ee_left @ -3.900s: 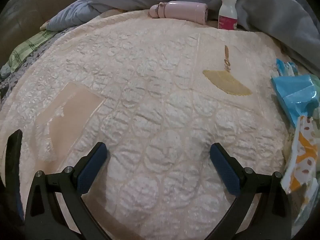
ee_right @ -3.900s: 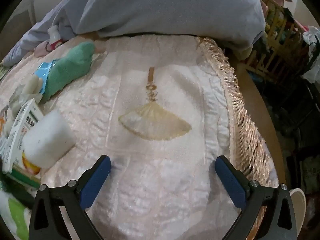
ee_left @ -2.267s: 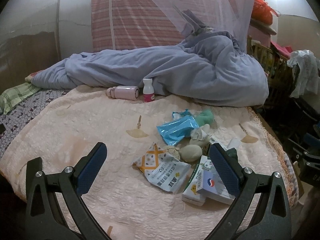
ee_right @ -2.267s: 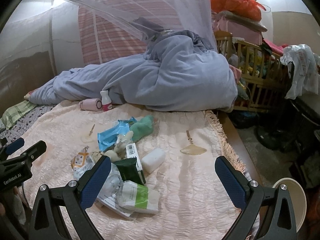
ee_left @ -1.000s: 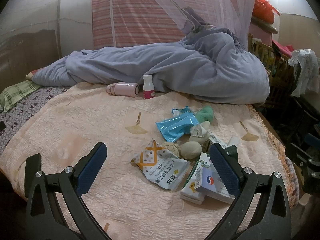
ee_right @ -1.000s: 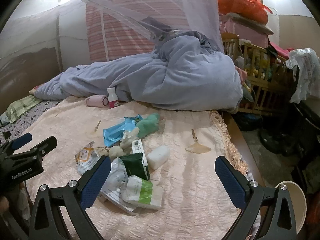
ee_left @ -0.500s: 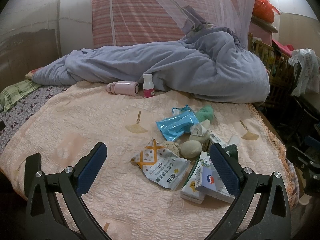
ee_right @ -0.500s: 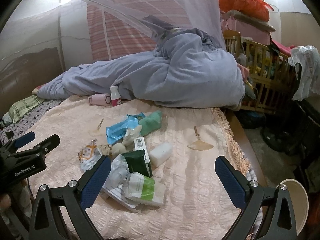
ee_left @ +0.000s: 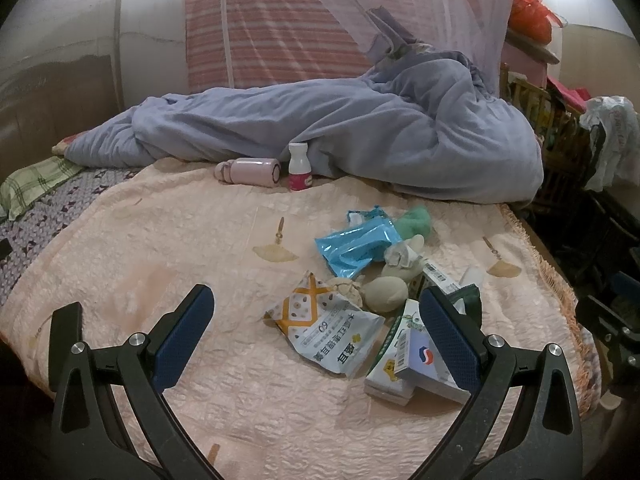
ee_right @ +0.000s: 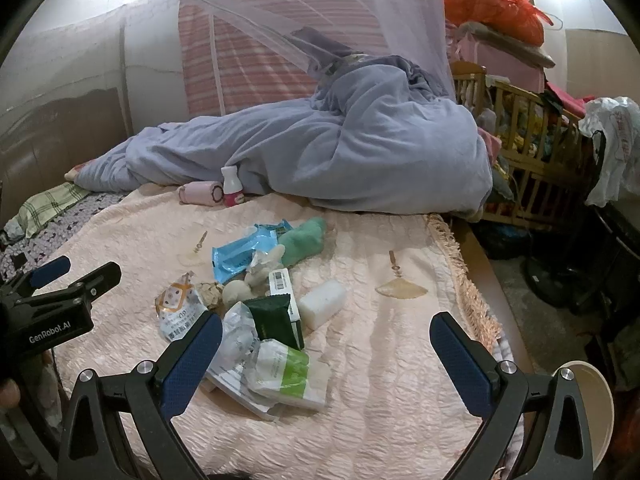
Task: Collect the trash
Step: 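Move both tools over the pile of trash on the bed, then grasp the white-and-orange wrapper with the left tool while the right tool grasps the green-and-white tissue pack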
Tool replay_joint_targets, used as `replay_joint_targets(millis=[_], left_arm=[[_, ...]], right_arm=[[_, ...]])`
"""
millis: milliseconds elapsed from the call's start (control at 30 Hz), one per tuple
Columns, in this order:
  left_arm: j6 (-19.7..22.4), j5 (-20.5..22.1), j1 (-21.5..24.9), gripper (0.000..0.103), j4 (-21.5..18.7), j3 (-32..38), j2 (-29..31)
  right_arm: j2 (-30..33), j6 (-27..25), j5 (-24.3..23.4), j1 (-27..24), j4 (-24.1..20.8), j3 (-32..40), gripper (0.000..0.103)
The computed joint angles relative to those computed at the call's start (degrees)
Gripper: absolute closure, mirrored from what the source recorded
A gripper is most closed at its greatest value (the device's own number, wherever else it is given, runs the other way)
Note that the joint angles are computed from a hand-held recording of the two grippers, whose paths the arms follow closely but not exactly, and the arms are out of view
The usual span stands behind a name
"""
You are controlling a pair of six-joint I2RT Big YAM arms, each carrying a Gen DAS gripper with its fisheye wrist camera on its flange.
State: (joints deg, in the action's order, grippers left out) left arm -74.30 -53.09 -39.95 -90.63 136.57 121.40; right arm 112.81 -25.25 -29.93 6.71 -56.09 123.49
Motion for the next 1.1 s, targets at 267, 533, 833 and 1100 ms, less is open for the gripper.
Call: replay_joint_targets(millis=[267, 533, 833, 1100], left_arm=[[-0.35, 0.41, -0.06, 0.001, -0.49, -0.01, -0.04], [0.13, 1.52, 0.26, 0.001, 1.19, -4.78, -2.42], [0.11, 5.61, 0.82, 0.001, 4.73, -16.69, -8.32], [0.68, 8.93, 1.65, 0.001, 7.08, -21.46, -9.74]], right_arm=[[-0.02, -0.19, -0.04, -0.15, -0.23, -0.04, 0.0], [1.23, -0.71, -0.74, -0.7, -2.38, 1.04, 0.0], [6.29, -5.4, -0.48, -1.53, -11.17, 5.45, 0.006], [11.51, -10.04, -3.13, -0.08, -20.94, 11.02, 0.016]])
